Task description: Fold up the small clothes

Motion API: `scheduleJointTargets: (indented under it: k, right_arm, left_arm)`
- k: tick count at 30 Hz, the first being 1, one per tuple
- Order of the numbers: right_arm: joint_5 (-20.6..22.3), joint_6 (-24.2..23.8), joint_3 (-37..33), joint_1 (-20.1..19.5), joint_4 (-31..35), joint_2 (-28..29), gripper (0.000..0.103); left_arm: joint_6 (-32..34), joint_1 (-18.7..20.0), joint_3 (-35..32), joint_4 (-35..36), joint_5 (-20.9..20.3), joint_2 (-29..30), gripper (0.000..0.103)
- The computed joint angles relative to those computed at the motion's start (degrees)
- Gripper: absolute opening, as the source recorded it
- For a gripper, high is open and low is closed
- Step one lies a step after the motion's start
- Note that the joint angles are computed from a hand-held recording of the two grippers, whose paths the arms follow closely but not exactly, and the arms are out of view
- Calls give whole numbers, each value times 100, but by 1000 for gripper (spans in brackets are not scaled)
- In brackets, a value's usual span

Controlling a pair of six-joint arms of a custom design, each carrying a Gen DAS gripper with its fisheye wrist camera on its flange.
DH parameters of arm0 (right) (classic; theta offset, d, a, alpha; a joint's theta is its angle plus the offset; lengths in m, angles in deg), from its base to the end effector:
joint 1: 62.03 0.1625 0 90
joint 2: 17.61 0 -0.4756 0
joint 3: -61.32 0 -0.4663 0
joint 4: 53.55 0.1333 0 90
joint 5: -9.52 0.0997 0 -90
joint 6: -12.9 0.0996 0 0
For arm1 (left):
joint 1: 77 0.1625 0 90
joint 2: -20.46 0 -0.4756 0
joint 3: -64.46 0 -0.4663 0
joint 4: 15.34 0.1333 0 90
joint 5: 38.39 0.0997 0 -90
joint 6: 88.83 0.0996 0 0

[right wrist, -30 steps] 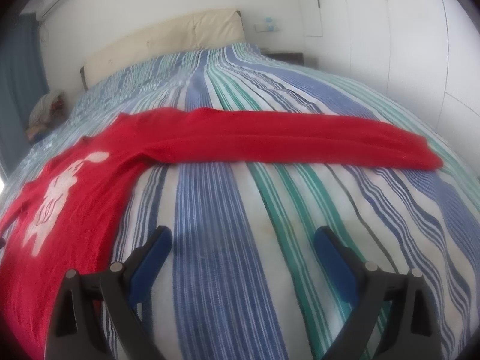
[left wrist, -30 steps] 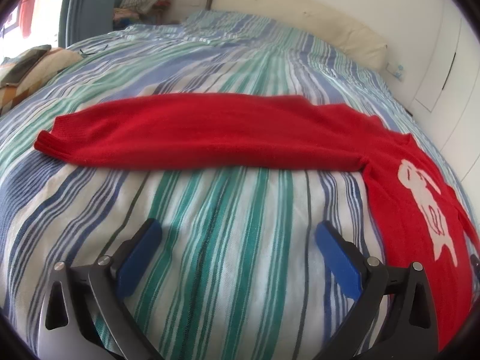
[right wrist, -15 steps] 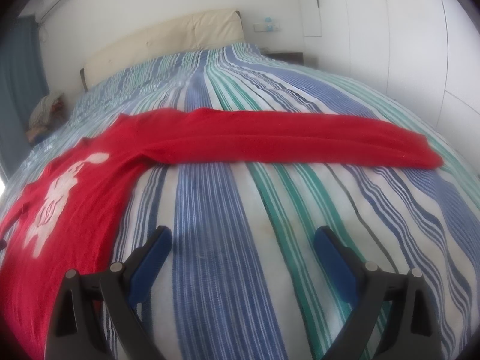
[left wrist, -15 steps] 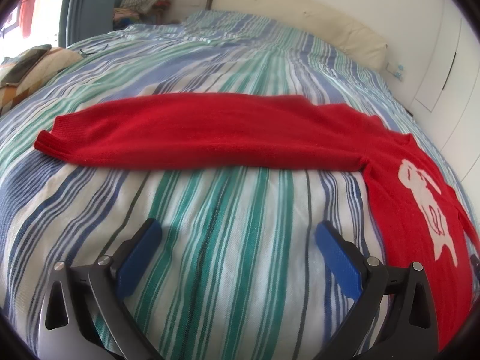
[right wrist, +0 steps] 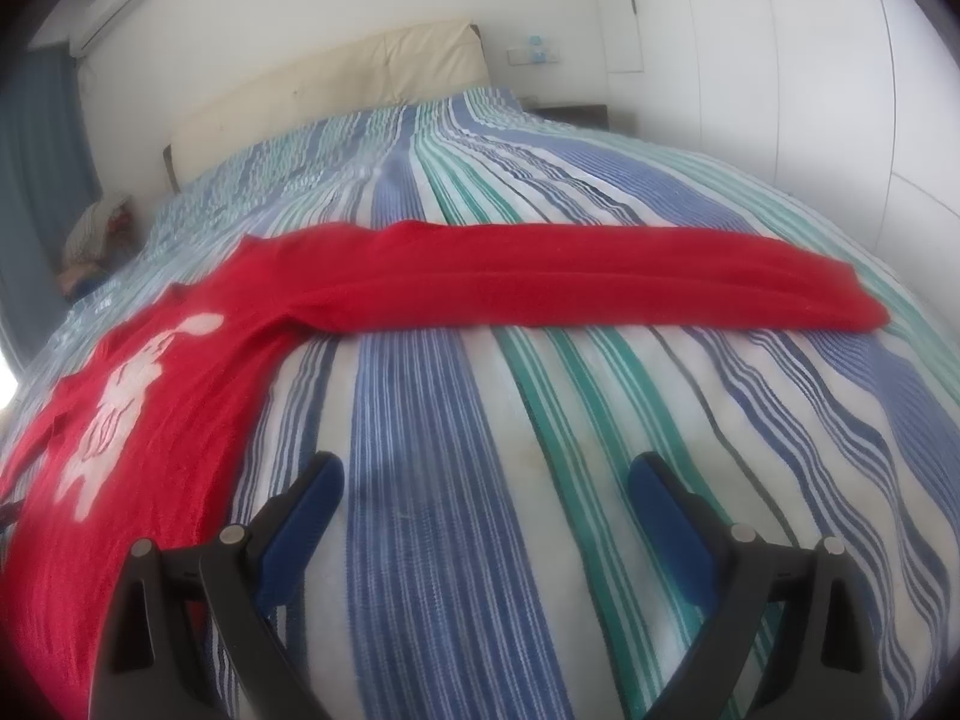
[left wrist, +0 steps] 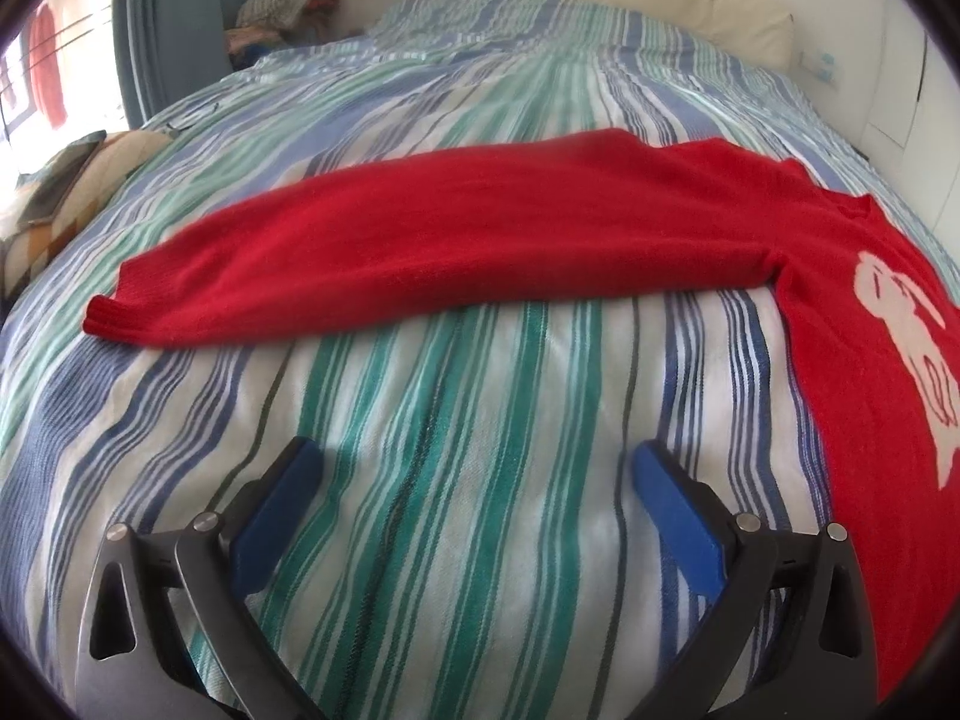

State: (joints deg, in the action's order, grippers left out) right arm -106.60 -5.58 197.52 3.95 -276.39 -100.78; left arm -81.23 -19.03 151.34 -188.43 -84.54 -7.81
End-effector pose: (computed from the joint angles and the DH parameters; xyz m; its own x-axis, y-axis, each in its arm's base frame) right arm -0.0985 -0.4407 0.3445 -0.6334 0.6708 0.3858 -0.1357 0.3946 -0.9088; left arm -0.2434 -0.7705 -0.0344 -0.6931 0.2399 -0.6798 0.5794 0.7464 -0.3273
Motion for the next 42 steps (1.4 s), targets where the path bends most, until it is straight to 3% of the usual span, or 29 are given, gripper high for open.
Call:
scheduleJointTargets:
  k: [18,42]
  right_arm:
    - [-407,-122,-101,136,10,135,96]
    - [-410,-127,-105,135,13,139,96]
  left_arm:
    - [-9,1,-5,10,-9,-2,103]
    - [-7,2,-1,11,-6,-6,103]
